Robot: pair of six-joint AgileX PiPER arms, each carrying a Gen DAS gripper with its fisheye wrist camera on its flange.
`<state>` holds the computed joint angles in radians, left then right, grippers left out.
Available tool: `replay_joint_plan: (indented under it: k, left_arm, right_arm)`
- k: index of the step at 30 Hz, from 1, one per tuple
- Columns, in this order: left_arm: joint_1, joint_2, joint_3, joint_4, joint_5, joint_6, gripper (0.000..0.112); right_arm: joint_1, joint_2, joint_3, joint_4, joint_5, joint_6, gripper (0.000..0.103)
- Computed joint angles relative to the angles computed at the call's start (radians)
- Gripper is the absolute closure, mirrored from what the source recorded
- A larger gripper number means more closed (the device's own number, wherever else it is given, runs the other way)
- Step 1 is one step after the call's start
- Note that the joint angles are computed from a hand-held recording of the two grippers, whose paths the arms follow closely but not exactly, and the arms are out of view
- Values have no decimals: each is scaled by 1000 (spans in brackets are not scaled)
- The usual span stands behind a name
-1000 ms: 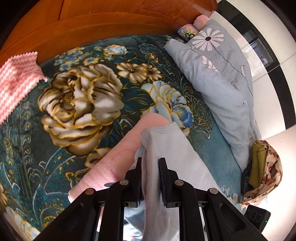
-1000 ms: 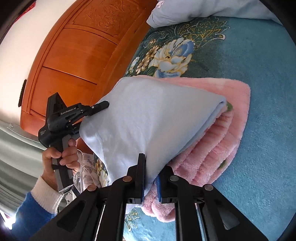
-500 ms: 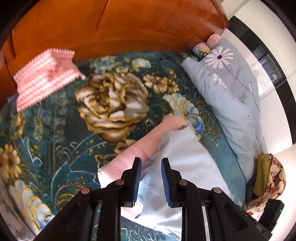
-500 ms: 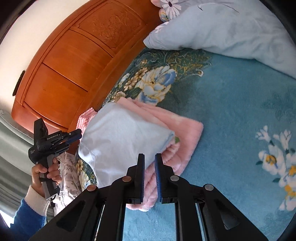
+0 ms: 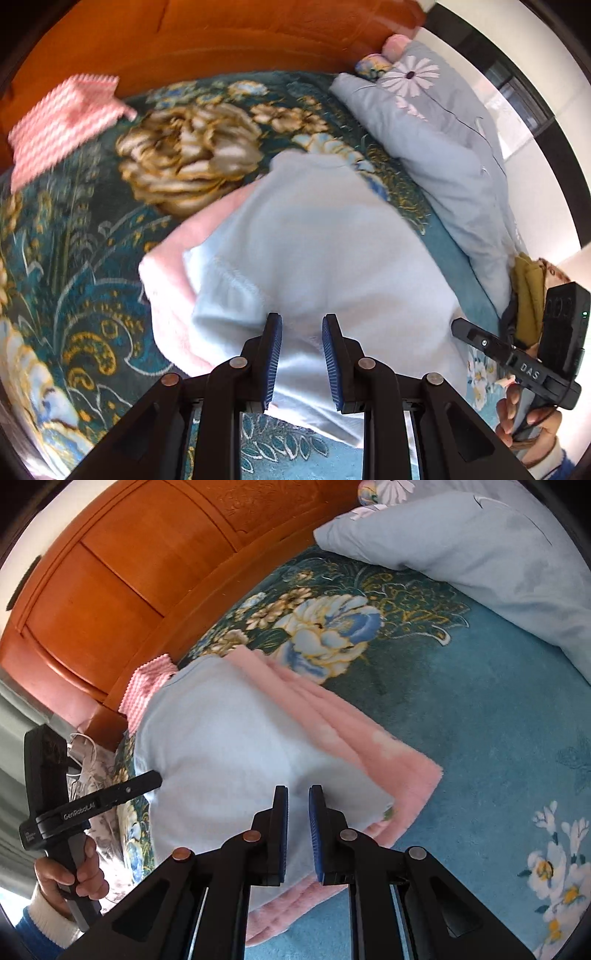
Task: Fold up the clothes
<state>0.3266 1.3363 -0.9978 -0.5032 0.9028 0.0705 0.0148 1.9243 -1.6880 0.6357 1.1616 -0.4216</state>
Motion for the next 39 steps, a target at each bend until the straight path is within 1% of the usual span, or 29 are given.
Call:
replay_joint_plan:
  k: [2,6,7,9,10,11,12,13,15,16,18,19,20,21,22,23,24,25,26,28,30,31,32,33,34,37,39]
  left_arm:
    - [25,3,30,-53,-17,27,86]
    - [15,-19,44,-46,-39,-30,86]
    - [3,-36,50,-21,-47,-56,86]
    - [-44,-94,81,79,-74,-149,86]
    - [-71,-124,96,136,-84,-204,84]
    - [-101,-156,122,193,-102,-269,82]
    - [-144,-190,150,272,-124,-369,80]
    - [-189,-220,180,350,-141,-469,76]
    - [-266,-279,259,480,-179,-669,73]
    - [-304,-308,296,545,-188,-769,71]
    - [-390,-349,367,665,-190,-969,70]
    - [-441,-348,391,729,-191,-1069,69]
    - [-495,-342,414,794,-189,-1169,66]
    - [-546,-333,436,851,-187,-1261,65]
    - [-592,-323,450,895,-177,-1322,63]
    - [-638,-310,461,935,-164,-1375,61]
    - [-682,-298,462,982,-146,-1426,61]
    - [-724,-286,460,1028,-126,-1472,57]
    - [-764,-273,458,1070,-104,-1514,49]
    - [-811,-247,452,1120,-82,-1563,38]
    - [-855,-232,457,1171,-63,-1629,35]
    - [-880,-227,463,1198,-52,-1669,31]
    - [-904,-221,468,1224,-39,-1709,25]
    - [-931,-211,474,1248,-23,-1750,22]
    - [-954,-202,478,1266,-9,-1781,17]
    - [-1000,-177,484,1295,17,-1835,9]
    - [-1006,-160,484,1296,23,-1845,9]
  right_arm:
    - [-4,27,-20,-4,0,14,94]
    - [-12,1,10,-17,-49,32,94]
    - [-18,-16,29,-29,-67,42,94]
    - [-31,-54,75,-62,-102,60,94]
    - [-32,-83,114,-85,-127,61,94]
    - [-33,-111,151,-109,-151,63,91]
    - [-33,-140,193,-129,-175,57,88]
    - [-33,-170,245,-140,-198,40,87]
    - [-32,-232,358,-146,-243,3,84]
    - [-30,-262,417,-147,-268,-7,83]
    - [-23,-307,523,-137,-300,-37,74]
    - [-16,-324,571,-135,-313,-48,73]
    - [-3,-340,614,-140,-327,-52,70]
    - [11,-355,654,-141,-343,-59,64]
    - [28,-372,690,-136,-364,-71,60]
    - [46,-387,726,-131,-384,-82,53]
    - [67,-408,761,-128,-416,-91,44]
    - [93,-428,791,-130,-459,-90,39]
    - [118,-438,809,-133,-491,-81,31]
    - [174,-454,841,-171,-568,-20,29]
    - [216,-467,871,-221,-643,55,28]
    - [234,-473,886,-250,-679,95,28]
    - [253,-478,901,-284,-715,141,24]
    - [273,-483,915,-327,-750,196,19]
    - [288,-487,927,-364,-779,244,18]
    - [315,-499,964,-435,-850,331,17]
    - [331,-504,987,-500,-892,396,15]
